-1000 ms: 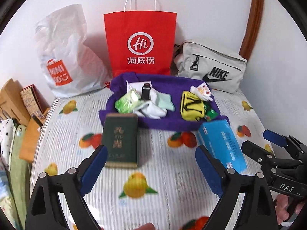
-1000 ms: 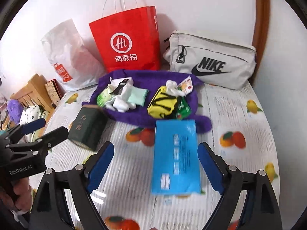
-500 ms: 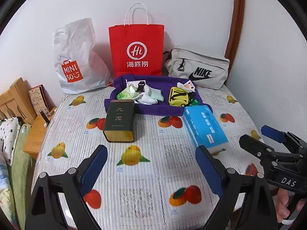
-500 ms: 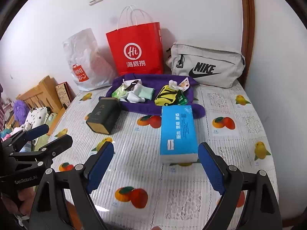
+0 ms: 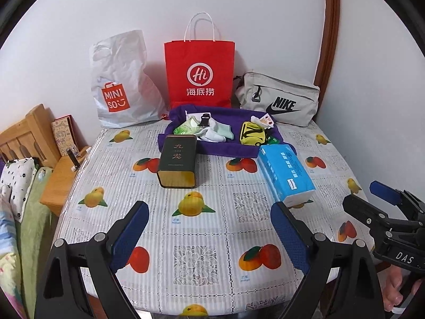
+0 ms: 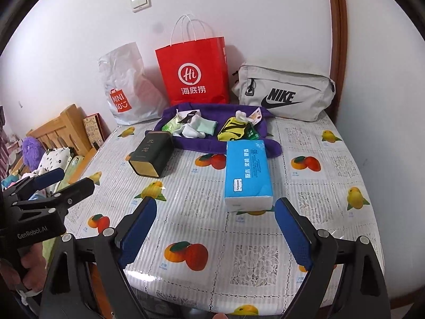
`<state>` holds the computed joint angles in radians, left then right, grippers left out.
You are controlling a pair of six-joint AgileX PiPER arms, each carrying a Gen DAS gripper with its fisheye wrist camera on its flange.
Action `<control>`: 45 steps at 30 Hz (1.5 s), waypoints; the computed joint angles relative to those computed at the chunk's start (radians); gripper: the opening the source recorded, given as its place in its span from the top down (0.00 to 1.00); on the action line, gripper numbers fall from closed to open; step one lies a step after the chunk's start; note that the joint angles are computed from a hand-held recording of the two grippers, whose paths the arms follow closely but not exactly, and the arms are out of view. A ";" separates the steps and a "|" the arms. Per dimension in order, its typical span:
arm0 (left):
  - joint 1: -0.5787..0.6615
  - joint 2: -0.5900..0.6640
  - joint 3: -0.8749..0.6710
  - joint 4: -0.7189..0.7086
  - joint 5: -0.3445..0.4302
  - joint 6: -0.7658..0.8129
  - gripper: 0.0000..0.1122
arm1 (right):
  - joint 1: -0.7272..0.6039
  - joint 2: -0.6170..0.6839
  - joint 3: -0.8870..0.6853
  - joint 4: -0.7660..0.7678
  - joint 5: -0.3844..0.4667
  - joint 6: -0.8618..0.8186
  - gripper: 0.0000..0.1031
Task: Organize soft objects
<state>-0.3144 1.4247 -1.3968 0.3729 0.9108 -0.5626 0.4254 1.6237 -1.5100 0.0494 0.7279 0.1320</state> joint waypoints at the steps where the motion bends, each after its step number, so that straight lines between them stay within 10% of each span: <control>1: -0.002 -0.005 0.004 0.002 -0.001 -0.002 0.17 | 0.000 -0.004 0.006 0.002 -0.003 -0.003 0.13; 45: -0.012 -0.020 -0.009 0.008 0.027 -0.011 0.17 | 0.006 -0.024 0.026 0.016 -0.019 -0.018 0.13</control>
